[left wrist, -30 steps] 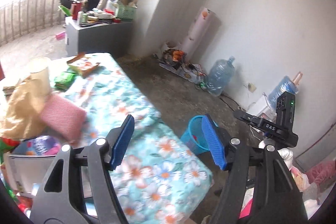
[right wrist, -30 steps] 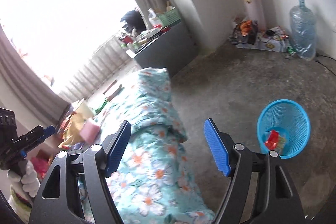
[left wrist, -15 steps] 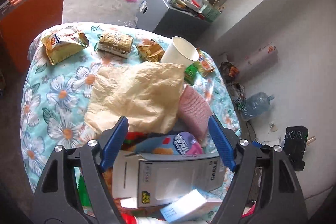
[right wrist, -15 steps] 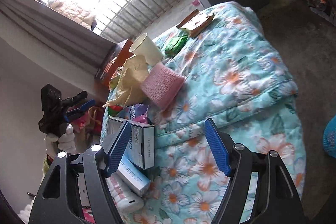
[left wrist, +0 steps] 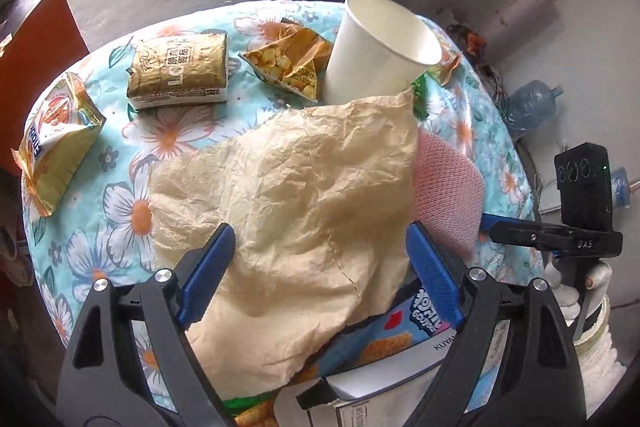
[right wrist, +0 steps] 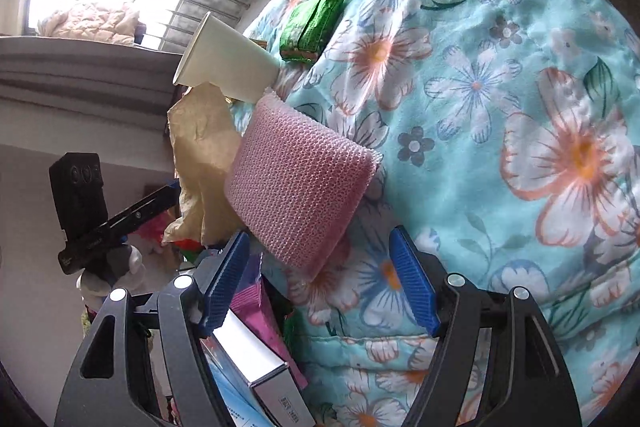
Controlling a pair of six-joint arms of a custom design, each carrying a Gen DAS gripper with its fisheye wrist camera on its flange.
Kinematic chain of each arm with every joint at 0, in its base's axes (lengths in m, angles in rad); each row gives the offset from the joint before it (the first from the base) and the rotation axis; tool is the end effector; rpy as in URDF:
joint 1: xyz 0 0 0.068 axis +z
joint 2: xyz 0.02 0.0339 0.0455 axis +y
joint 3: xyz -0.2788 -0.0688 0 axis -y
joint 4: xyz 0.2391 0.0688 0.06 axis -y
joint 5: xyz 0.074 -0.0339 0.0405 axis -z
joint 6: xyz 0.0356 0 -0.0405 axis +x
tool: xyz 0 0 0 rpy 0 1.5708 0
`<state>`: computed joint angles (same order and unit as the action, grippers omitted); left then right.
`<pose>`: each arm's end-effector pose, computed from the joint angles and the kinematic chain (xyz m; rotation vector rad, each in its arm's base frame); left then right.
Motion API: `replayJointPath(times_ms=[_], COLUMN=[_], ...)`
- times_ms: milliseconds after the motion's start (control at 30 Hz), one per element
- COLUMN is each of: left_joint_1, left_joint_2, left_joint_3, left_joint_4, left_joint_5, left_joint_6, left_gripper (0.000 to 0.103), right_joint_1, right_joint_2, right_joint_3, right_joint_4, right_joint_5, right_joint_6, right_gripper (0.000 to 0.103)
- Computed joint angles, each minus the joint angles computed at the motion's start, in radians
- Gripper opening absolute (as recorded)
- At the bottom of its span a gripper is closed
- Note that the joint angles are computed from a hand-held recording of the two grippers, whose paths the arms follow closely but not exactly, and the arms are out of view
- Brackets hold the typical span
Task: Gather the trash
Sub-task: 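Grasp the tan paper with the left tool while the right grasps the pink scrubber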
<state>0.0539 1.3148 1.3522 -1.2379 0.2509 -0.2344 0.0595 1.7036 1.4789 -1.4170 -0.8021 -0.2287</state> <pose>0.2255 0.0033 0.3510 -0.3331 2.7502 -0.3946 0.2943 0.0432 0.2966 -0.3720 2.8660 1.2296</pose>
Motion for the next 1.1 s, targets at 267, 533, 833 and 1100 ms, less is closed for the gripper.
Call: replayJointPath(times_ms=[267,533,833,1100], left_joint_1=[-0.012,-0.07,-0.157,-0.128], left_joint_2=[0.084,0.086,0.066,-0.043], left_joint_3=[-0.019,-0.022,-0.004,0.038], left_joint_4=[0.039,0.039,0.037,-0.009], left_joint_5=[-0.015,-0.079,-0.149,-0.17], left_joint_6=[0.002,0.011,0.0,0.0], left_gripper=[0.083,0.056,0.017,0.011], right_joint_1=[0.025,0.081,0.049,-0.132], right_joint_2=[0.027,-0.034,-0.075,-0.071], right_joint_3=[-0.017,-0.069,-0.07,-0.002], right_joint_4=[0.045,0.165,0.137,-0.069], right_joint_5=[-0.098,-0.022,-0.062,-0.168], right_joint_6=[0.022,0.114,0.101,-0.125], right_gripper=[0.07,0.048,0.032,0.029])
